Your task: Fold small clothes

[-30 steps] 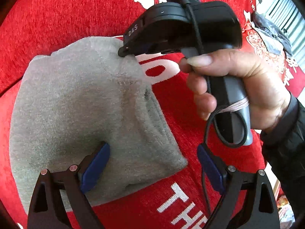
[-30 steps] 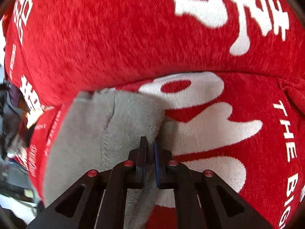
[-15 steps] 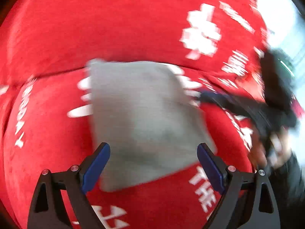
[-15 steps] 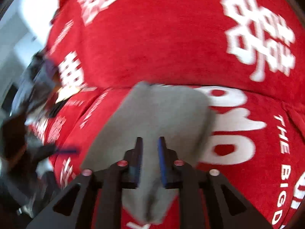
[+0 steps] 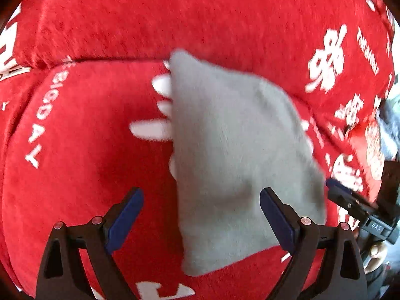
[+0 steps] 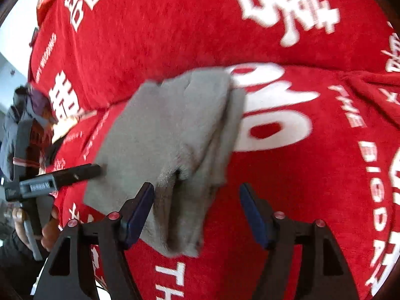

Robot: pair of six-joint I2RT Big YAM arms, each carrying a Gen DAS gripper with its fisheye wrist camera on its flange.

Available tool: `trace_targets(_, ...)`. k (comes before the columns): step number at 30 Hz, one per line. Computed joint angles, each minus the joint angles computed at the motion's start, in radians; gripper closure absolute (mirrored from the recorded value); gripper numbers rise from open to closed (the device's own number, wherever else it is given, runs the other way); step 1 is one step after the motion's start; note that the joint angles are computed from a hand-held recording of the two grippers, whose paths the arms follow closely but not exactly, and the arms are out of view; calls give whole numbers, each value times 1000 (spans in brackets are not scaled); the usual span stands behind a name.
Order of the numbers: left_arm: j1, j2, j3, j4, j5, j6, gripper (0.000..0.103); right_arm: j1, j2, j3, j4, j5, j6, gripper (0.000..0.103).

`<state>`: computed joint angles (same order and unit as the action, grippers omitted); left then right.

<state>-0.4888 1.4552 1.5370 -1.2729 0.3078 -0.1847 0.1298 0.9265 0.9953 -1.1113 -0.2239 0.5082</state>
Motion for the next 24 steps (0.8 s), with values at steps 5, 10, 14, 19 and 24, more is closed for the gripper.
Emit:
trace_targets(5,84,122,115,-59,57,-63,1,-158,-15,14,-23,-44,25,23)
trace_targets(10,52,192,182,-84,97,-82,1,-136,82,37,39,-126,78,22)
trace_targets(14,12,247,224,-109,139,-65,1,-83,203,66,71,-150,86,22)
trace_targets(19,-8,287,223,-112,134,-55,1,-61,268,61,90,-160,104,22)
trace_targets(24,-32,274,199,-53,83,-30,1,-50,259,31,154,-174,109,20)
